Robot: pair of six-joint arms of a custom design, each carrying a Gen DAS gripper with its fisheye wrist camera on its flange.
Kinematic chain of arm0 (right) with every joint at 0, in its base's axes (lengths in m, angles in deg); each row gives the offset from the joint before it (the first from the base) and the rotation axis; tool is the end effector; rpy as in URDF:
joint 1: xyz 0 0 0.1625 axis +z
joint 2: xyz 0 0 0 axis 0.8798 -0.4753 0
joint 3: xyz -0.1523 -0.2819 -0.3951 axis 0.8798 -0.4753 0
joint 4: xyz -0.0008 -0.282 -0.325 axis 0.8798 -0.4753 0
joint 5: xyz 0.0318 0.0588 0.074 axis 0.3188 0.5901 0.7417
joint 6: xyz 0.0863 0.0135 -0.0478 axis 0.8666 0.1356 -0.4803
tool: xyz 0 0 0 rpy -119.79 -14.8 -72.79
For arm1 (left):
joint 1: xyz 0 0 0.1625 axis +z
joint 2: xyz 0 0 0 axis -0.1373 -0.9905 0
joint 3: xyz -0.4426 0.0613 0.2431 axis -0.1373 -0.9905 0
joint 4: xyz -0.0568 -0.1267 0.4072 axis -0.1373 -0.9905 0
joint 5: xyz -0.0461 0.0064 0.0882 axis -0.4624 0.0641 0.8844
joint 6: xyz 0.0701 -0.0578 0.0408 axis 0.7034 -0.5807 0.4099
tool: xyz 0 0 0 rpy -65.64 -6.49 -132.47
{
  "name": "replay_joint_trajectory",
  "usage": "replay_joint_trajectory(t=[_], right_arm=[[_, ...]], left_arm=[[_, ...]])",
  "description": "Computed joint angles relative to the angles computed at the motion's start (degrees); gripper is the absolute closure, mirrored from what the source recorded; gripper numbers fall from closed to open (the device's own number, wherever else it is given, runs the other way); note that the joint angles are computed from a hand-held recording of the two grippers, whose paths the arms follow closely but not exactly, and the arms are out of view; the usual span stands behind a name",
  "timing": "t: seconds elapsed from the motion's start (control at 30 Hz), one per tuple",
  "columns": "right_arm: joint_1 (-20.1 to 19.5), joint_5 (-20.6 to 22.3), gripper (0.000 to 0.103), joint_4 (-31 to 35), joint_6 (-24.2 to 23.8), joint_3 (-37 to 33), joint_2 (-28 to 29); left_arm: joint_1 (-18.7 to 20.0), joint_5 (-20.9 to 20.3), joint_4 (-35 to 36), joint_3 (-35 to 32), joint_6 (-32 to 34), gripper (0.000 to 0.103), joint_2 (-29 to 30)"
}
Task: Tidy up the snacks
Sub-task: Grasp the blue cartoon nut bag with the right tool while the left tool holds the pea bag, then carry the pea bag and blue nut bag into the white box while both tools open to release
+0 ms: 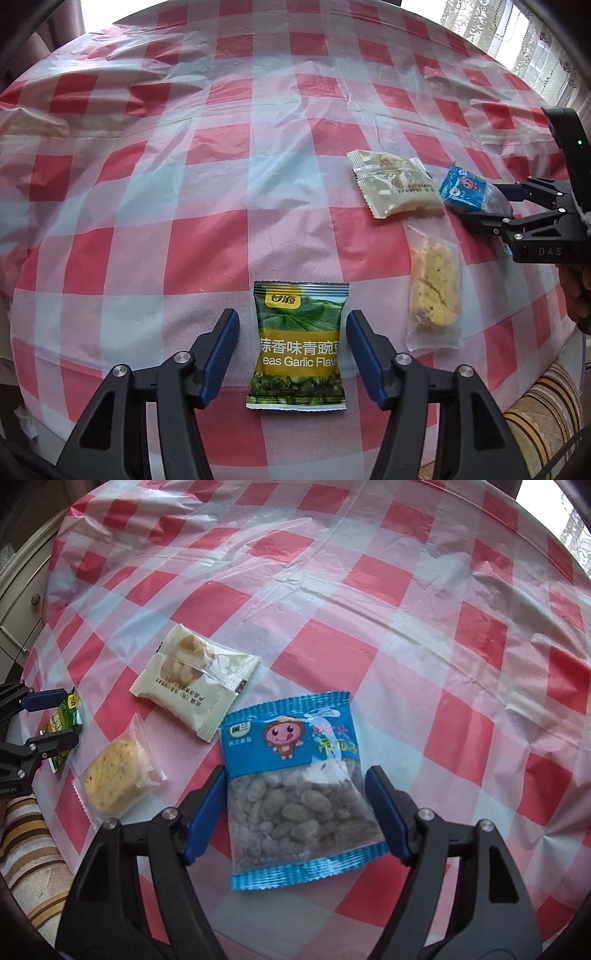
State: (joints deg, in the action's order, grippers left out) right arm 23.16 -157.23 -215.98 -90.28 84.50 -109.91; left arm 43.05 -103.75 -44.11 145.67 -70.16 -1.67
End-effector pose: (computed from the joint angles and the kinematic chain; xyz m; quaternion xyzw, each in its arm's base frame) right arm 0.0287 -0.7506 0.3446 0.5397 -0.8130 -0.0308 0.2162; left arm -0.4411 -0.5638 -0.0478 -0.1480 0.8629 -0.2801 0.3938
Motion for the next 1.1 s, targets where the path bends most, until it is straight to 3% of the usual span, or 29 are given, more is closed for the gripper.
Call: replay_joint_trajectory(t=[0.13, 0.3, 0.4, 0.7, 0.8, 0.93, 1.1], right_arm=[[-1.10, 1.05, 0.034, -6.73, 4.59, 4.26, -2.29], [-1.92, 2.02, 0.038, -8.70, 6.17, 6.06, -4.00], [-2.11, 2.66, 0.042, -7.69, 8.54, 6.14, -5.07], [-5.06, 4.84, 0.047, -5.68, 11.69, 6.36, -9.10], [-6.14, 5.84, 0.047, -5.25, 12.46, 5.69, -10.55], [-8.27, 7.14, 0.048, -3.98, 14.39, 4.13, -12.45], [-12.29, 8.60, 0.048, -3.05, 18.04, 0.19, -14.30]], left_arm=[[-0.13, -0.04, 1.87, -0.48, -1.03, 0.038, 0.18], [-0.20, -0.66, 5.11, -1.38, -2.76, 0.040, 0.36], [-0.44, -0.42, 5.99, -1.66, -2.96, 0.062, 0.41], [-2.17, 2.87, 9.40, -4.19, -3.40, 0.066, 1.12], [-2.78, 4.14, 7.48, -6.69, 1.03, 0.067, 2.67], [-3.36, 5.05, 0.56, -12.11, 13.19, 0.067, 6.95], [-3.16, -0.16, -10.93, -23.77, 34.73, 0.067, 15.62]])
